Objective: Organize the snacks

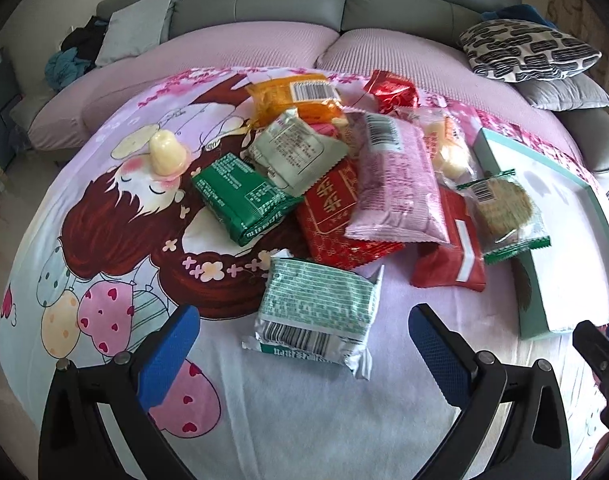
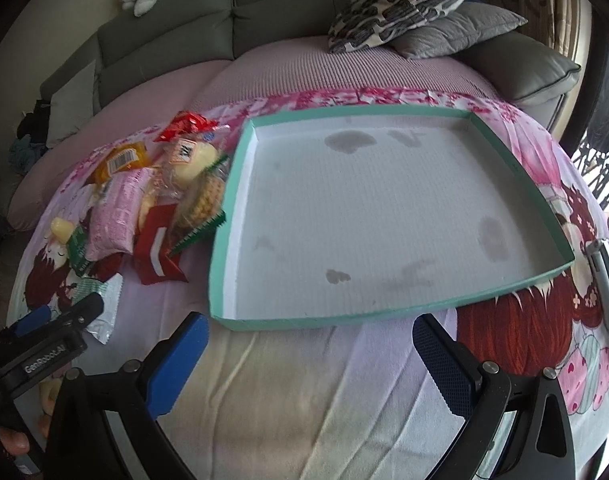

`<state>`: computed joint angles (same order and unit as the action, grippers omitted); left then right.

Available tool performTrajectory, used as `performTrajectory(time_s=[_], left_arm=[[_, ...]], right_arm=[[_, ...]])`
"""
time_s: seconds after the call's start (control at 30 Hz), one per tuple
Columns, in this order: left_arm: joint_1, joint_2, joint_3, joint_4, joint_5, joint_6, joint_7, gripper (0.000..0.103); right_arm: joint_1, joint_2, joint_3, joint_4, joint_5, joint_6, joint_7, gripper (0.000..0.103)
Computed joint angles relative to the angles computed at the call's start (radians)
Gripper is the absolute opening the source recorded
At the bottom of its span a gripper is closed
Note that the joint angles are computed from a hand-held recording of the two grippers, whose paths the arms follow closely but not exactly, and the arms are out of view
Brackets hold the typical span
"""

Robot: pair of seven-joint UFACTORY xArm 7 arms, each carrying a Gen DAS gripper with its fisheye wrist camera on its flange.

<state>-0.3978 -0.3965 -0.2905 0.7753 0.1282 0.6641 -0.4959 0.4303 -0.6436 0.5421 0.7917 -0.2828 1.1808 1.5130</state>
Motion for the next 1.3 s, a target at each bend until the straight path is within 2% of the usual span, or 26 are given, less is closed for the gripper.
performTrajectory(time_s=[0.23, 0.37, 0.47, 0.63, 0.67, 0.77, 0.87, 0.97, 1.1, 1.3], left_arm=[[-0.015, 0.078, 0.031, 0.046, -0.051, 0.017, 0.053, 0.103], [-0.022, 0.105, 0.045, 0.065, -0.086, 0.022, 0.082, 0.099], [-0.028, 0.117, 0.054, 0.075, -0.115, 0.026, 0.109, 0.091], [-0.024, 0.133, 0.05, 0.078, -0.112, 0.002, 0.128, 0.068], [-0.022, 0.136, 0.047, 0.079, -0.103, -0.004, 0.126, 0.068], [-0.025, 0.134, 0.048, 0.081, -0.108, -0.001, 0.136, 0.064], [-0.028, 0.135, 0.054, 0.087, -0.124, -0.002, 0.152, 0.063], [-0.028, 0.135, 0.056, 0.092, -0.136, 0.004, 0.158, 0.063], [-0.024, 0.117, 0.055, 0.076, -0.134, 0.003, 0.157, 0.063], [-0.013, 0.109, 0.044, 0.073, -0.104, 0.011, 0.131, 0.063]], right_arm=[[-0.011, 0.098, -0.024, 0.044, -0.033, -0.122, -0.038, 0.103], [-0.037, 0.159, -0.026, 0.105, -0.087, -0.09, -0.061, 0.103], [-0.043, 0.219, -0.036, 0.163, -0.121, -0.032, -0.088, 0.103], [-0.02, 0.32, -0.076, 0.232, -0.158, -0.002, -0.139, 0.1], [-0.014, 0.338, -0.084, 0.243, -0.166, 0.002, -0.147, 0.099], [0.008, 0.399, -0.105, 0.281, -0.189, 0.021, -0.163, 0.095], [0.032, 0.449, -0.125, 0.314, -0.217, 0.045, -0.17, 0.086], [0.058, 0.478, -0.149, 0.325, -0.228, 0.06, -0.178, 0.076], [0.078, 0.482, -0.174, 0.31, -0.228, 0.03, -0.182, 0.058], [0.099, 0.502, -0.178, 0.32, -0.261, 0.042, -0.181, 0.055]])
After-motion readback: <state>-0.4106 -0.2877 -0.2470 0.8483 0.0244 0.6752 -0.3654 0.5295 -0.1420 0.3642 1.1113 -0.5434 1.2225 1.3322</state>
